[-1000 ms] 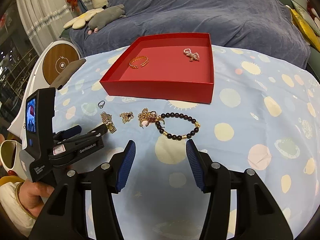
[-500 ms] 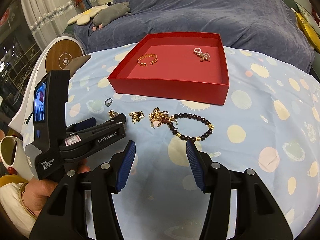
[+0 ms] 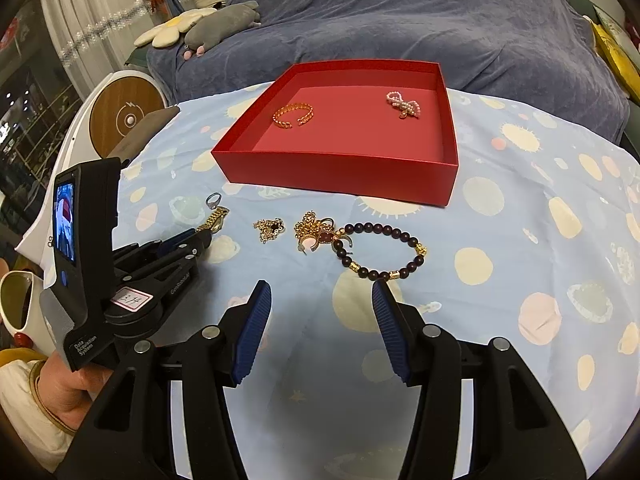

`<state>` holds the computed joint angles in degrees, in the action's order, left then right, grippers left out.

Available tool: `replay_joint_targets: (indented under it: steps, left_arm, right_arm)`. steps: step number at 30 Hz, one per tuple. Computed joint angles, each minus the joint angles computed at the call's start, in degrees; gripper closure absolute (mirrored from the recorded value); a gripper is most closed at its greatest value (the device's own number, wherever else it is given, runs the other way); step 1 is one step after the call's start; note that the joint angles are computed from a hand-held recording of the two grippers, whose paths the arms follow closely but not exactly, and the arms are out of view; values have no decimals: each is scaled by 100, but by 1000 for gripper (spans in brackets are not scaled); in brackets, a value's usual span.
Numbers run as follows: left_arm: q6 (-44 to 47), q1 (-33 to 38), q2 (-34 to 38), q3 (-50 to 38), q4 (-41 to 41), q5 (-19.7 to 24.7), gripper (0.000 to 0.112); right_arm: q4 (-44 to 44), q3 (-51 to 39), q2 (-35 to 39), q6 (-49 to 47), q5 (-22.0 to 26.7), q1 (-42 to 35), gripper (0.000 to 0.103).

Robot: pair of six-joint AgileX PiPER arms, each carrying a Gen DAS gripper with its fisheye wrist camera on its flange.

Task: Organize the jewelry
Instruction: 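Grasp the gold watch with the left tool while the right tool grasps the dark beaded bracelet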

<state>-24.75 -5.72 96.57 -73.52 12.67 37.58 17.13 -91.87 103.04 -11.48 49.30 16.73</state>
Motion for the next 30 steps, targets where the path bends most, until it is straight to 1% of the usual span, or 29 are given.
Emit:
replay_joint_targets:
  steps: [3,7,9,16,19,20,23,24,27,30]
  left_arm:
    - [716,246,-176,157,-697,-63,103]
    - [1404,502,-450,360,-1311,-103,103]
    - [1600,567,-581,448,-1489,-104,103]
    - [1948,712,-781,438,-1960,73,103]
    - [2075,757,-861,348,-2168,140,103]
    - [2094,766,-882,309,-2225,174,103]
    - [2100,742,-922,215,-2287,241,103]
    - [2119,734,-927,188,-2325,263,103]
    - [2181,720,-918,130,-2429,324,103]
    - [2204,713,-905,129,-2452,342,103]
  right_arm:
    - [16,-5,12,-8,9,-54,52]
    - [42,7,-3,-75,-4,-76,52]
    - [55,5,9,-106,-3,-82,52]
    - [65,-163,291,56,77,-166,52]
    - [-37,-237,417,177,20,-165,53]
    - [-43,-252,447,173,-13,-163,55]
    - [-71,-341,544,68,-98,-98,64]
    - [-112,-360,565,18,-144,-56,66]
    - [-197,-437,655,-141,-250,64,68]
    - [-284,-582,805,-229,-257,148,70]
